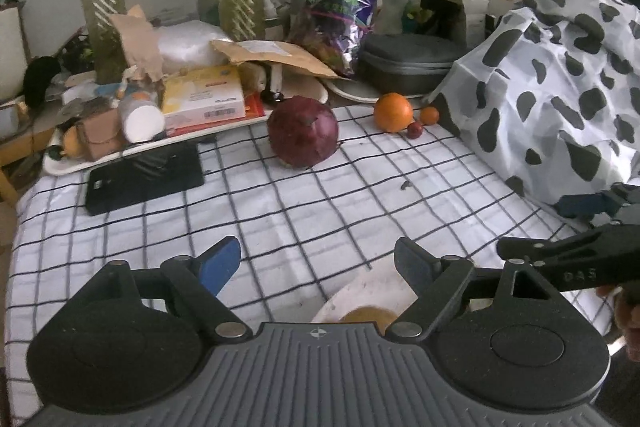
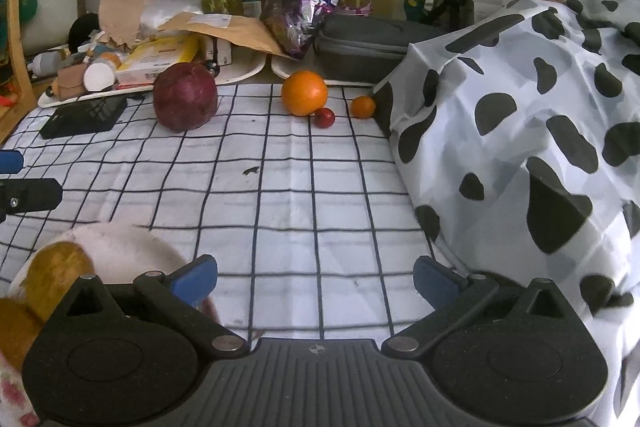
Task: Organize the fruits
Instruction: 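Move both tools away from the plate toward the purple fruit, then grasp the purple fruit with the left tool while the right tool grasps the cherry tomato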
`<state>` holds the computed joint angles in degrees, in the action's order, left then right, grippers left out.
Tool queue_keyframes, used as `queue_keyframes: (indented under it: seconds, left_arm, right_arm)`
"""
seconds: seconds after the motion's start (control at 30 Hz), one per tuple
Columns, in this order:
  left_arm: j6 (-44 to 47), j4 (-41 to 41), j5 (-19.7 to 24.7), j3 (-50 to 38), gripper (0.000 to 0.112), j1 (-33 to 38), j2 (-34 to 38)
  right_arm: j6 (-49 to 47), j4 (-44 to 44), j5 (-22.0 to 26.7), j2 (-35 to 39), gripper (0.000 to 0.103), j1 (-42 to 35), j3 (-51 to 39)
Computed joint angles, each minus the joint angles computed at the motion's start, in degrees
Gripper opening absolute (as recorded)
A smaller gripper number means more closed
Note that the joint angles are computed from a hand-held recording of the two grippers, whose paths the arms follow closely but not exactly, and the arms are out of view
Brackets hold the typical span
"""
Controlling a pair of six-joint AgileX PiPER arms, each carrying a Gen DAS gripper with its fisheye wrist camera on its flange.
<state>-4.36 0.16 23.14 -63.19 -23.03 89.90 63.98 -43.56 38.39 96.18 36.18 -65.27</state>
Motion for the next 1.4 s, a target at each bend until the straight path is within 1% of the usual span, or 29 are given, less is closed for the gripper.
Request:
queue_keyframes:
  seconds: [0.07, 0.1, 0.17, 0.2, 0.3, 0.47, 0.57, 0.67, 0.77, 0.87, 0.93, 1.0, 1.07, 1.1, 1.23, 1.27, 1.3, 1.37, 1.4]
  left_arm:
    - [3.96, -3.99, -0.08, -1.34, 0.084, 0.70, 1.35]
    - [4.22, -4.08, -0.07, -2.10, 0.084, 0.75, 2.04]
    - [2.21, -1.12, -0.62, -3.18, 0.084, 0.36, 3.21]
    - [3.07, -1.35, -1.08, -3.80, 0.084, 0.43, 3.95]
    - [9.56, -8.13, -0.22, -6.34, 0.084, 1.87, 6.45]
    - [17.33, -17.05, -0.48, -9.50, 0.084, 3.93, 10.29]
    - [18.21, -17.20, -1.60, -11.35, 0.084, 4.09, 12.57]
    - [22.35, -20.39, -2.83, -13.27, 0.084, 4.74, 15.06]
    - [23.19, -21.40, -3.41, -15.88, 0.083, 5.27, 17.94]
    - [27.17, -25.12, -5.73, -17.28, 0.084, 5.68, 20.19]
    - [28.41, -26.06, -6.82, -18.60, 0.084, 5.73, 21.80]
    - [29.37, -27.40, -6.76, -20.58, 0.084, 6.00, 23.62]
    - [33.45, -32.40, -5.91, -22.69, 0.084, 6.59, 25.52]
    - [34.23, -33.49, -5.74, -23.57, 0.084, 6.71, 26.32]
    - [33.19, -32.69, -5.18, -27.81, 0.084, 6.63, 29.92]
    - [33.40, -32.96, -4.93, -28.69, 0.084, 6.66, 30.67]
    - [31.84, -31.44, -4.51, -29.92, 0.084, 6.57, 31.61]
    - [29.47, -29.01, -4.22, -31.52, 0.084, 6.39, 32.91]
    - [28.98, -28.50, -4.07, -32.08, 0.084, 6.40, 33.40]
  right_arm:
    - [-0.99, 0.45, -0.36, 0.93, 0.103, -0.88, -0.98]
    - [-1.70, 0.83, -0.57, 1.59, 0.103, -1.49, -1.76]
    - [-2.89, 1.48, -1.01, 2.64, 0.103, -2.51, -3.08]
    - [-3.58, 1.86, -1.20, 3.20, 0.103, -3.06, -3.82]
    - [-5.53, 2.78, -1.72, 4.92, 0.103, -4.57, -6.06]
    - [-8.47, 4.59, -1.87, 7.83, 0.103, -6.72, -9.69]
    - [-10.04, 4.88, -1.65, 9.80, 0.103, -7.51, -11.91]
    - [-11.90, 5.35, -1.56, 11.79, 0.103, -8.24, -13.99]
    - [-13.57, 5.48, -1.93, 13.48, 0.103, -9.04, -15.66]
    - [-15.27, 5.71, -2.40, 15.17, 0.103, -10.01, -17.42]
    - [-16.51, 6.02, -3.25, 16.41, 0.103, -10.83, -18.61]
    - [-17.90, 6.27, -4.25, 17.81, 0.103, -11.61, -19.85]
    - [-19.73, 6.88, -6.27, 18.95, 0.103, -12.53, -20.44]
    - [-21.13, 7.50, -7.34, 19.73, 0.103, -13.07, -20.93]
    - [-22.09, 7.90, -12.07, 21.55, 0.103, -14.68, -21.48]
    - [-22.25, 8.18, -13.84, 21.78, 0.103, -15.14, -21.34]
    - [-23.11, 8.95, -15.99, 22.04, 0.103, -15.68, -21.12]
    - [-22.48, 7.73, -17.79, 22.97, 0.099, -15.91, -21.60]
    - [-21.92, 6.67, -18.27, 23.59, 0.090, -15.90, -22.13]
